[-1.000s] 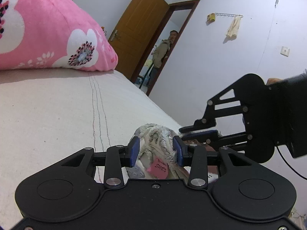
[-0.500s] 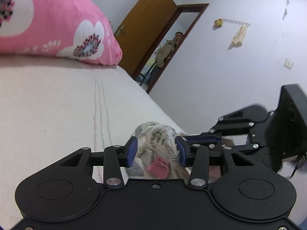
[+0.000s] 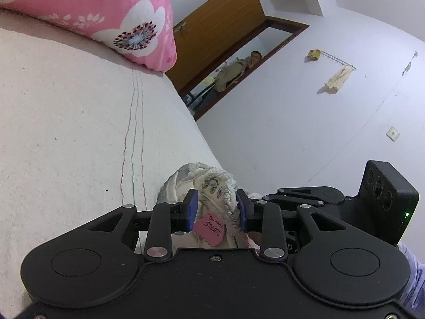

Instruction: Lace up shoes with both hands

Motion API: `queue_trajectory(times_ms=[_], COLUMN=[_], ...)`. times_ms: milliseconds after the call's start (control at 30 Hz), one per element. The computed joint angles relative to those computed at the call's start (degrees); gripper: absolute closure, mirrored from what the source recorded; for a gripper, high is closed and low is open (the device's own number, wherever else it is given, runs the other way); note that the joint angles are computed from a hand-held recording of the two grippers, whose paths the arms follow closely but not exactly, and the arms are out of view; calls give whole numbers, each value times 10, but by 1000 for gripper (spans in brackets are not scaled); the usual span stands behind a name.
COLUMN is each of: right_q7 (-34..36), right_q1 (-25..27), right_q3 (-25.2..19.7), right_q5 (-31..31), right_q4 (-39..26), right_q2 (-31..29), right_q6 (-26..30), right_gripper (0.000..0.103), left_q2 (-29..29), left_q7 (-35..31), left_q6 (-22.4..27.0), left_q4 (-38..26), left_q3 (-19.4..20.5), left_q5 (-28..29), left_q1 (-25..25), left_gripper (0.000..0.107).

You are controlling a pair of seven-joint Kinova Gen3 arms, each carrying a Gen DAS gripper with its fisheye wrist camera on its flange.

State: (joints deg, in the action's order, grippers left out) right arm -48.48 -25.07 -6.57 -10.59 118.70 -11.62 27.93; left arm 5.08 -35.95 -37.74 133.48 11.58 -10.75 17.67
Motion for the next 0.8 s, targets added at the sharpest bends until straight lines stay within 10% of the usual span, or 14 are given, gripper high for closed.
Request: queue_trajectory(times_ms=[800], right_q7=[14], right_q1=[-2], right_q3=[-19], right_q5=[34], right_q4=[-31], right_q2=[21], right_q6=[33], right_gripper=[101], left_q2=[-6], left_q7=[-52], left_q6=[11], left_q4=[-1], left_q3=[2], left_q5=[49], left_q1=[18], left_gripper=[74])
